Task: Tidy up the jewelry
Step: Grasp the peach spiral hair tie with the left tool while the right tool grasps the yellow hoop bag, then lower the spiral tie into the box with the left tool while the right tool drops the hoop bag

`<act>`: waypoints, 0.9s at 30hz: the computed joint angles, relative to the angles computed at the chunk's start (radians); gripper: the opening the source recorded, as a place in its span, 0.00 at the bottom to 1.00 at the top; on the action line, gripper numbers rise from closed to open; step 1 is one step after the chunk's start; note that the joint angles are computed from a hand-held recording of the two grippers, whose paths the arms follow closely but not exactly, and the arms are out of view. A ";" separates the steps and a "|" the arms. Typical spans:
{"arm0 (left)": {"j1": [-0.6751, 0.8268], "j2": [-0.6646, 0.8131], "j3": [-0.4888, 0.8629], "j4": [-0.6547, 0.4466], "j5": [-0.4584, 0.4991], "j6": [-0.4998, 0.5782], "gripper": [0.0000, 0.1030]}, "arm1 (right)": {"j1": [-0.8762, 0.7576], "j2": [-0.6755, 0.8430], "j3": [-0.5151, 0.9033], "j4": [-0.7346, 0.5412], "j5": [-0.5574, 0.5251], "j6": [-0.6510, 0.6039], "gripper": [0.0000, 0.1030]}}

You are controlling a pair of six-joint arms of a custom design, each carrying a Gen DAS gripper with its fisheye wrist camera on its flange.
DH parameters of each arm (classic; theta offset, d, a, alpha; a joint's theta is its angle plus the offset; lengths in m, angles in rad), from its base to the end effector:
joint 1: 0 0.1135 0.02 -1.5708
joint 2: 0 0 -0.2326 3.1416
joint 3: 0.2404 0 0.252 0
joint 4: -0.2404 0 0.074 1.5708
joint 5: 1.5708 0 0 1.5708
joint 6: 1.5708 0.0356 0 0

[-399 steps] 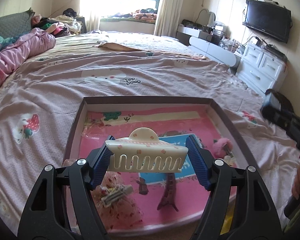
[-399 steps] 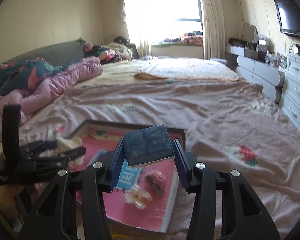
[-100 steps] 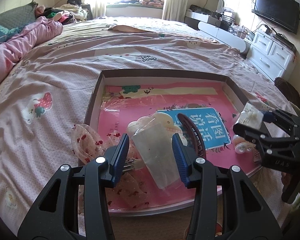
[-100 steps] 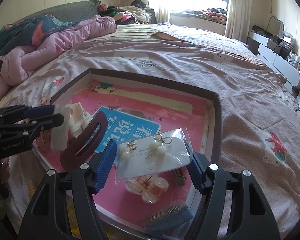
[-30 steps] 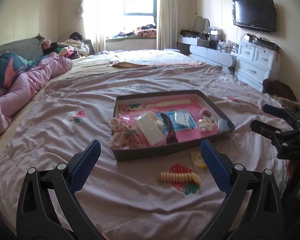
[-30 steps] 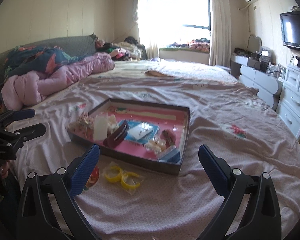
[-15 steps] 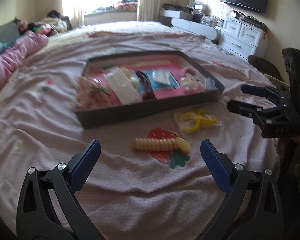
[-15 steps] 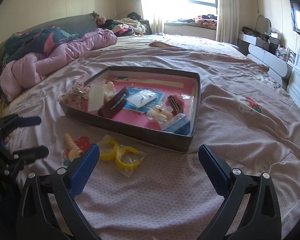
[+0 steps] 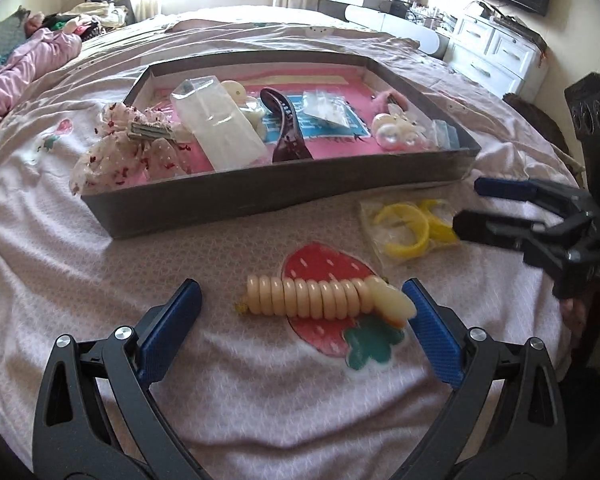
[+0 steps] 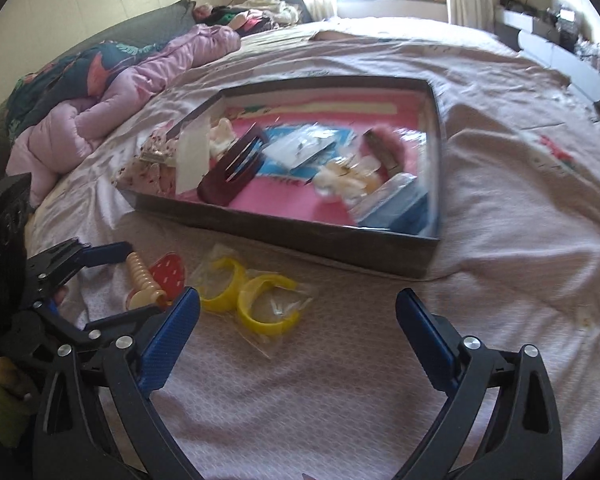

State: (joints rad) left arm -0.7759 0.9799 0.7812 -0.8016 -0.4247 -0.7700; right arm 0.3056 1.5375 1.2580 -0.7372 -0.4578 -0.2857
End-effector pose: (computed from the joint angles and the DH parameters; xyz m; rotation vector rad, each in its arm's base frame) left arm 0.1528 -0.1294 0.2276 -0.1473 2.4442 -0.1232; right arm 0.3003 0.1112 0.2460 -0.8982 2.3733 0.5970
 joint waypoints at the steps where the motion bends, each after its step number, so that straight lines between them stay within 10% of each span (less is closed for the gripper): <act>1: 0.012 -0.001 -0.003 0.010 0.010 0.010 0.89 | 0.003 0.015 0.013 -0.012 -0.009 0.001 0.85; 4: 0.032 -0.011 -0.010 0.016 0.028 0.022 0.64 | 0.017 0.051 0.039 -0.034 -0.021 0.008 0.80; 17: 0.084 -0.185 -0.002 -0.131 -0.015 -0.003 0.61 | 0.116 0.027 -0.023 0.060 0.044 0.063 0.73; 19: 0.078 -0.211 0.011 -0.156 -0.040 -0.012 0.61 | 0.131 0.009 -0.045 0.086 0.057 0.065 0.56; 27: 0.041 -0.261 0.056 -0.219 -0.122 -0.038 0.62 | 0.146 -0.064 -0.091 0.114 0.030 0.044 0.45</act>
